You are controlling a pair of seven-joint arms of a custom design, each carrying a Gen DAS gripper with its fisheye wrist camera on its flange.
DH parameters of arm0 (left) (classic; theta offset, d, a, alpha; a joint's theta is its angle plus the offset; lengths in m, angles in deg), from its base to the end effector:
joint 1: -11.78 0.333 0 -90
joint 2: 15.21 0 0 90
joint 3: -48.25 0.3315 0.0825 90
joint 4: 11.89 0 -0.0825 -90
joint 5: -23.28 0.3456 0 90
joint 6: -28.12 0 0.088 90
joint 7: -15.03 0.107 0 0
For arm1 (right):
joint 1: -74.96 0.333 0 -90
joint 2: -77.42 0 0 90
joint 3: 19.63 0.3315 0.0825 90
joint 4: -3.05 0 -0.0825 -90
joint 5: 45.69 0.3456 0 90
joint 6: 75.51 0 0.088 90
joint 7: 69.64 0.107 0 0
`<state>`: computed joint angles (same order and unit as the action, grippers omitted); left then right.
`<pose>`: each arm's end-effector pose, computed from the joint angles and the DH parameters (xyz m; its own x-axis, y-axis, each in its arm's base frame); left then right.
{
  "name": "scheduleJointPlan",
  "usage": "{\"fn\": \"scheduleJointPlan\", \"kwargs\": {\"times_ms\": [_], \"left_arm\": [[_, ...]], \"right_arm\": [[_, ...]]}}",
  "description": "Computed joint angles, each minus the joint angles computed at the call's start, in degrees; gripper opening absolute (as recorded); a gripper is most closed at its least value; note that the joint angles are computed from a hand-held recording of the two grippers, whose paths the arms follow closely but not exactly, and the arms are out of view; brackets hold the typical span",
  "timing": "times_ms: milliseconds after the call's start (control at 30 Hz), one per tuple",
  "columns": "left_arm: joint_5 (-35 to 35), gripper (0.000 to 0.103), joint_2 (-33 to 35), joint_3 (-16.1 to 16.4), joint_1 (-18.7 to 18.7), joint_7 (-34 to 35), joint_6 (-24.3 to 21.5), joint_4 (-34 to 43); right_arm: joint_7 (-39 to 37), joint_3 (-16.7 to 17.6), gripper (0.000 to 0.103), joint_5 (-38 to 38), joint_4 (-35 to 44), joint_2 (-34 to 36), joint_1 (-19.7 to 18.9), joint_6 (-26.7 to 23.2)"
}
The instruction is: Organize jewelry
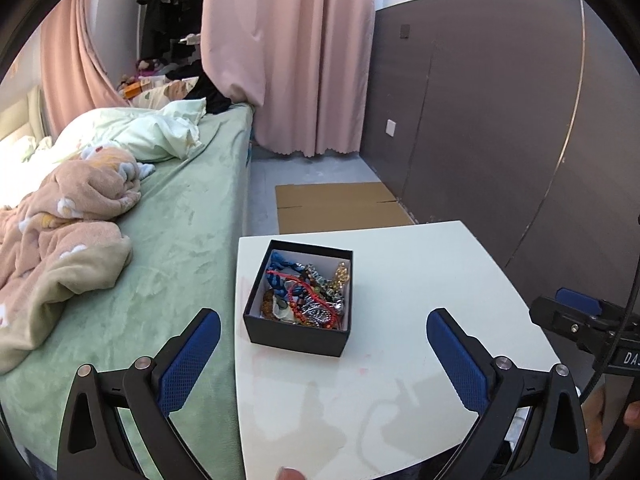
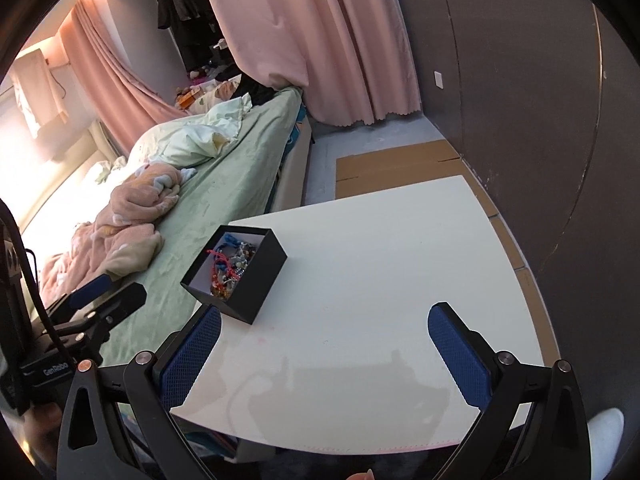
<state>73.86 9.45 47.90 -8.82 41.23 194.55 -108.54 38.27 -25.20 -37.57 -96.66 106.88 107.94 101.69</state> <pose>0.6166 -0.2853 0.4589 -0.0693 -0.9948 0.0748 -0.6372 -0.0136 -0.7706 0.6143 0.3199 0.4218 0.1767 -0.9413 -0.2878 -0.7220 0.0748 -0.6878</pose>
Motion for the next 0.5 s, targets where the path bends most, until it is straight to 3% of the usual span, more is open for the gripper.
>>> {"fn": "scheduleJointPlan", "kwargs": {"times_ms": [167, 300, 500], "left_arm": [[2.56, 0.103, -0.61, 0.97, -1.11, -1.86, -0.56, -0.1], [4.04, 0.103, -0.79, 0.76, -0.99, -2.93, -0.75, 0.03], [5.55, 0.103, -0.96, 0.54, -0.7, -4.38, -0.45, 0.0]], "right_arm": [[0.95, -1.36, 0.103, -0.63, -0.46, -0.53, 1.16, -0.44], [3.47, -5.25, 0.103, -2.63, -1.06, -0.71, 4.18, 0.07], [2.57, -3.11, 0.103, -2.43, -2.05, -1.38, 2.49, 1.28]]}}
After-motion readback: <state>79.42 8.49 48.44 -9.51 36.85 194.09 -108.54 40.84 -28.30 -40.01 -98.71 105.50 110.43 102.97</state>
